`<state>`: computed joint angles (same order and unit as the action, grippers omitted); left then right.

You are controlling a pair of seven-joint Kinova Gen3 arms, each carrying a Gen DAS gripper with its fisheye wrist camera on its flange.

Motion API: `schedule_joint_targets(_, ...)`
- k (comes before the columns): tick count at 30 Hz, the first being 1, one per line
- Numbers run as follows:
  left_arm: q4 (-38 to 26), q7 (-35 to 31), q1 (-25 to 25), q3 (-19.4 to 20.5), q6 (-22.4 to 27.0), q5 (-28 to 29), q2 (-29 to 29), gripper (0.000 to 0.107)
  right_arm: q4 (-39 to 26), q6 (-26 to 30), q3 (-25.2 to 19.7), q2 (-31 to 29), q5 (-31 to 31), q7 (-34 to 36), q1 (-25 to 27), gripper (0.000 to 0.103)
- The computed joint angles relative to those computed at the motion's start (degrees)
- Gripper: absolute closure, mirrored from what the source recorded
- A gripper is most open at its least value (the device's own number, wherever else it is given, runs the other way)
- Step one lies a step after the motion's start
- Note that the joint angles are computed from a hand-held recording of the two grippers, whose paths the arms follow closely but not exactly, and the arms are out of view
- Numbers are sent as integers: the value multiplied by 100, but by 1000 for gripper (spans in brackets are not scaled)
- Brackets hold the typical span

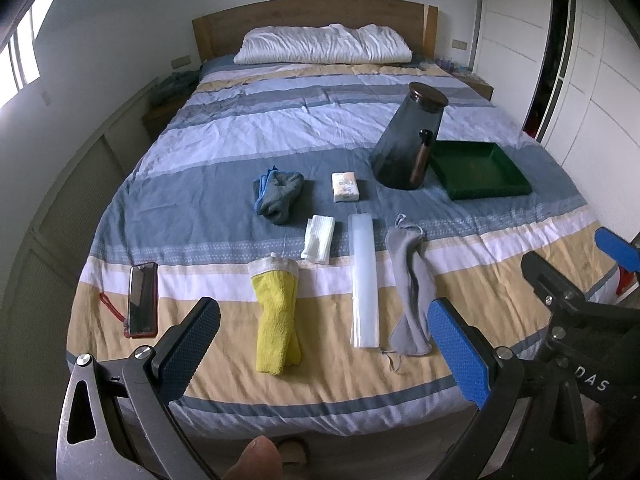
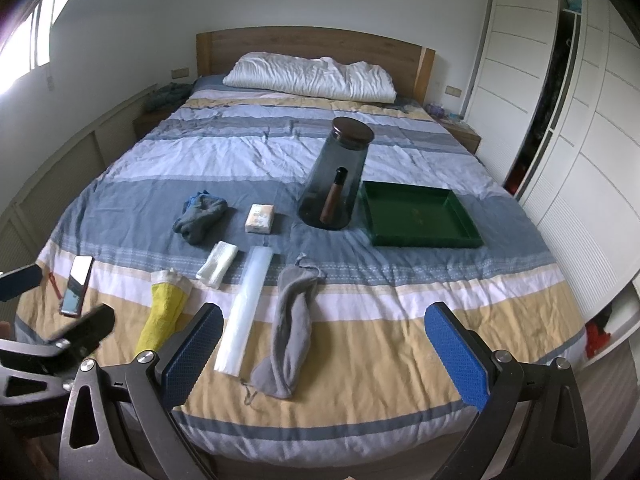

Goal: Organize soft objects

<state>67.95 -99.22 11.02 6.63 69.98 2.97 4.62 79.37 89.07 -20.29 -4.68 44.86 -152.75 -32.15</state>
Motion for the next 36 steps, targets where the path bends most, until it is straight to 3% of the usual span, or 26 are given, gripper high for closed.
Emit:
schedule_joint_targets(14, -8, -181, -98, -38, 1, 119, 65, 6, -5, 5, 42, 63, -1, -42, -44, 0)
schedule_joint_targets(25, -68, 25, 48, 0, -23, -166, 123, 6, 81, -86, 84, 11, -70, -12, 29, 0)
schedule_joint_targets(31, -225, 604, 348, 54, -5, -638, 239, 6, 252, -363, 146, -157, -180, 144, 152, 0)
schedule_joint_targets(36, -431, 1335, 567, 26, 185, -1056, 337, 6, 613, -1083, 463, -565, -706, 836, 590, 0)
